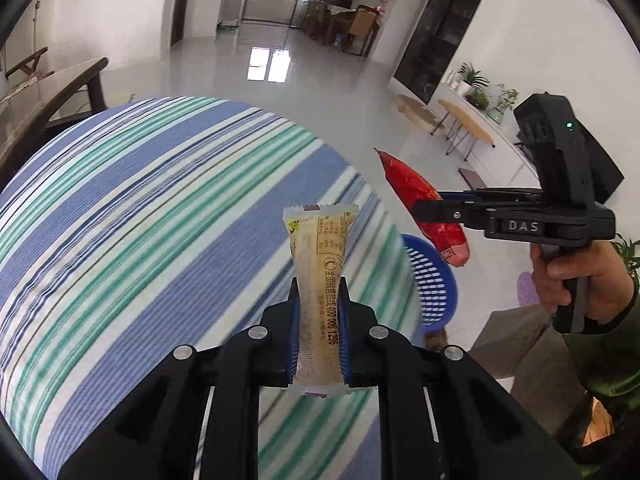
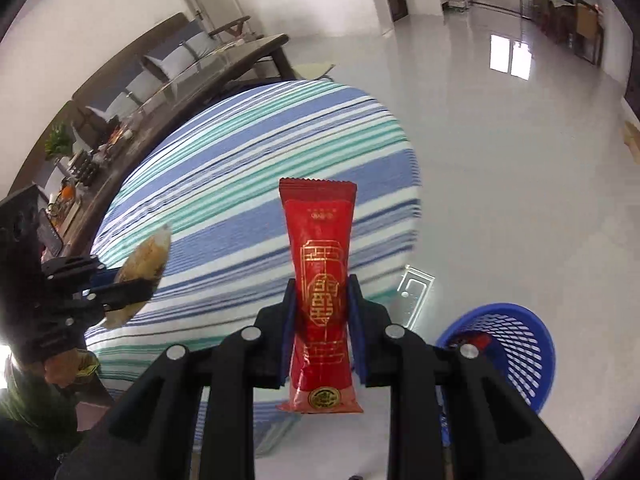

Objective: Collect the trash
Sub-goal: 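Carry the bread roll and red wrapper over the blue wastebasket with both tools, then open both tools to drop the bread roll and red wrapper into the basket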

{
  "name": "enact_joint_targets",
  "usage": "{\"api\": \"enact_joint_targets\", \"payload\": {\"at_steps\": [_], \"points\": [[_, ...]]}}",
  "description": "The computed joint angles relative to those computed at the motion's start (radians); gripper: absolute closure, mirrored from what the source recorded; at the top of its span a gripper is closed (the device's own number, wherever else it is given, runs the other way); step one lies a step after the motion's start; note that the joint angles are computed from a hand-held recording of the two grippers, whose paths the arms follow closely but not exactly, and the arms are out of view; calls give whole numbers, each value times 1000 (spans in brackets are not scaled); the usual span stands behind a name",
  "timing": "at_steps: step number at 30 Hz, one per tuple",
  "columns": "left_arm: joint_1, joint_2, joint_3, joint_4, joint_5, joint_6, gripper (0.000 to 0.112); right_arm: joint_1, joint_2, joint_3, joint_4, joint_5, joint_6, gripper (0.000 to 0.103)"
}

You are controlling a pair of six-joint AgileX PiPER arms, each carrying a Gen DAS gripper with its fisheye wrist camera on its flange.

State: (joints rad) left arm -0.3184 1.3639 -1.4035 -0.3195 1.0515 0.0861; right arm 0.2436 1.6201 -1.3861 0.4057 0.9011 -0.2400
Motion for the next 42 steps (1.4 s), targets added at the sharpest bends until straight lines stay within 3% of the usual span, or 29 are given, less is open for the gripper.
{"api": "enact_joint_targets", "payload": {"at_steps": [7,13,18,24,31,32,33,34,35,39,42], "points": [[-323,203,-232,66,-18,-186,97,-280,-93,212,-17,-71,-119,80],[-498,428,-415,152,-38,-317,97,-439,-58,325,17,-165,-217,80],[-527,626,-549,145,-33,-359,97,-503,17,376,51,-252,-282,80],[-531,823,-701,125,-13,-380,97,-589,107,381,164,-265,-413,80],[-552,999,-886,152,30,-400,94,-633,232,336,210,-255,-439,77],[-555,1007,-883,166,18,-404,90,-633,247,337,203,-275,-423,72],[-558,1032,-908,176,15,-410,73,-637,259,337,211,-283,-421,61],[-562,1039,-908,200,5,-426,52,-646,267,336,229,-278,-432,59],[-563,1023,-868,225,-25,-437,46,-655,266,340,251,-276,-447,57],[-582,944,-756,309,-100,-481,29,-684,197,385,302,-289,-498,30],[-613,889,-742,406,-99,-514,23,-721,107,448,348,-284,-523,21]]}}
